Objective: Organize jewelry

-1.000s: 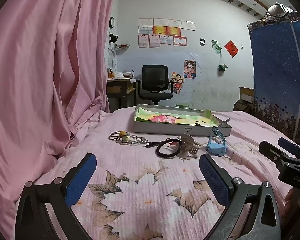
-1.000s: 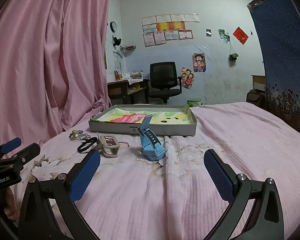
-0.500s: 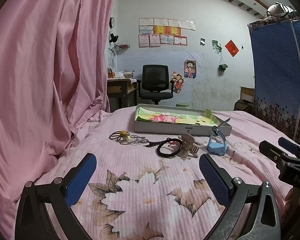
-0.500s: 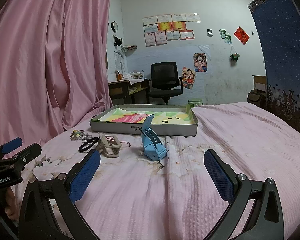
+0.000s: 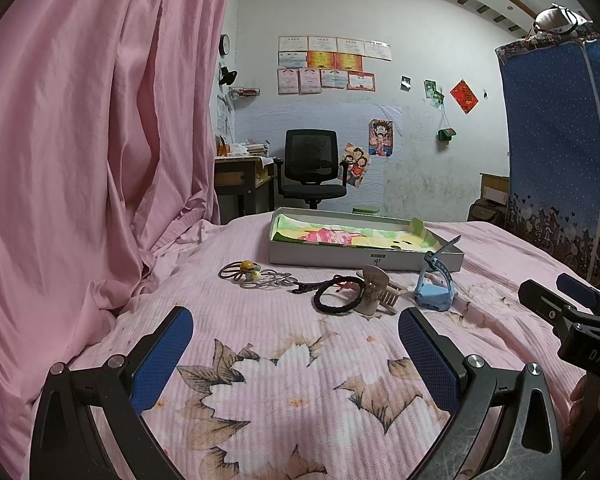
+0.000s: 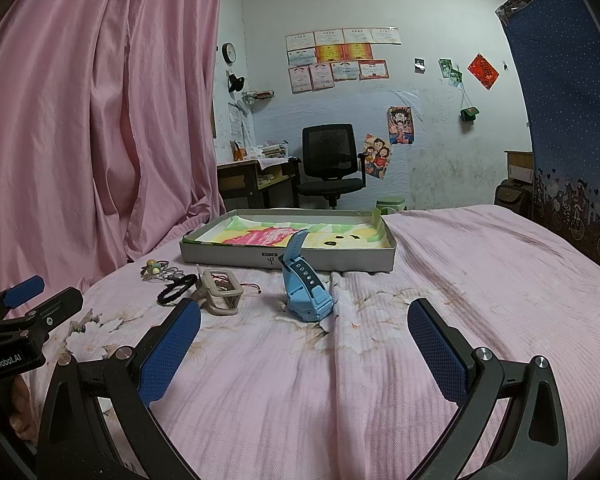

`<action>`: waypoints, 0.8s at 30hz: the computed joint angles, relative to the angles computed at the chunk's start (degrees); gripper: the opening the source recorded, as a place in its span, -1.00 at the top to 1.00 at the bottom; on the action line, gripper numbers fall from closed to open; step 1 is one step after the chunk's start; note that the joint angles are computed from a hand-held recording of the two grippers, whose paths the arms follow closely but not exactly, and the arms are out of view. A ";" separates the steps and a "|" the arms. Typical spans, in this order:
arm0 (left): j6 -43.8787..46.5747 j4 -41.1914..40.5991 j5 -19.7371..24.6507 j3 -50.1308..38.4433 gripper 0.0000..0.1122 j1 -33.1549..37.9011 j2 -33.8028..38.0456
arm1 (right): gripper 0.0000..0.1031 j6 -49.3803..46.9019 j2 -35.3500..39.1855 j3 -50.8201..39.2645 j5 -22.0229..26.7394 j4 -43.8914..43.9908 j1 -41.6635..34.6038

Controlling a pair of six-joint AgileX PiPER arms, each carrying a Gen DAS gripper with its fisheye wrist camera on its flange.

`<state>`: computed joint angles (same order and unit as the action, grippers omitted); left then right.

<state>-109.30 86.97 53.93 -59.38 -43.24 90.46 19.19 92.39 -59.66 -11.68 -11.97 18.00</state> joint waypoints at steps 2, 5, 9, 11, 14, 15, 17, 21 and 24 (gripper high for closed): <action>0.05 -0.03 -0.06 0.01 -0.84 0.03 -0.02 | -0.98 -0.31 -0.07 0.05 0.07 0.30 0.03; 0.17 -0.04 0.03 0.02 -0.84 -0.02 -0.06 | -0.98 -0.30 -0.11 0.05 0.14 0.34 0.05; -0.04 0.04 -0.03 -0.04 -0.84 0.05 0.06 | -0.98 -0.49 0.00 -0.04 0.06 0.50 0.05; -0.55 0.39 -0.12 0.57 -0.84 0.17 -0.19 | -0.98 -0.44 0.02 -0.12 0.18 0.42 0.07; -0.30 0.21 -0.12 0.42 -0.84 0.13 -0.14 | -0.98 -0.57 -0.13 0.09 0.07 0.55 0.07; -0.27 0.16 -0.09 0.49 -0.84 0.14 -0.22 | -0.98 -0.61 -0.14 0.11 0.06 0.61 0.08; -0.36 0.30 -0.11 0.46 -0.84 0.13 -0.14 | -0.98 -0.38 -0.09 0.04 0.08 0.36 0.05; -0.28 0.26 -0.15 0.46 -0.84 0.15 -0.15 | -0.98 0.05 -0.08 0.07 -0.10 -0.07 -0.08; -0.26 0.24 -0.11 0.57 -0.84 0.11 -0.27 | -0.98 -2.13 -0.19 0.24 -0.03 2.28 0.45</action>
<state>-109.57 87.21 53.82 -58.81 -43.14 90.18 17.06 92.21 -59.43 -11.71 -9.69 18.45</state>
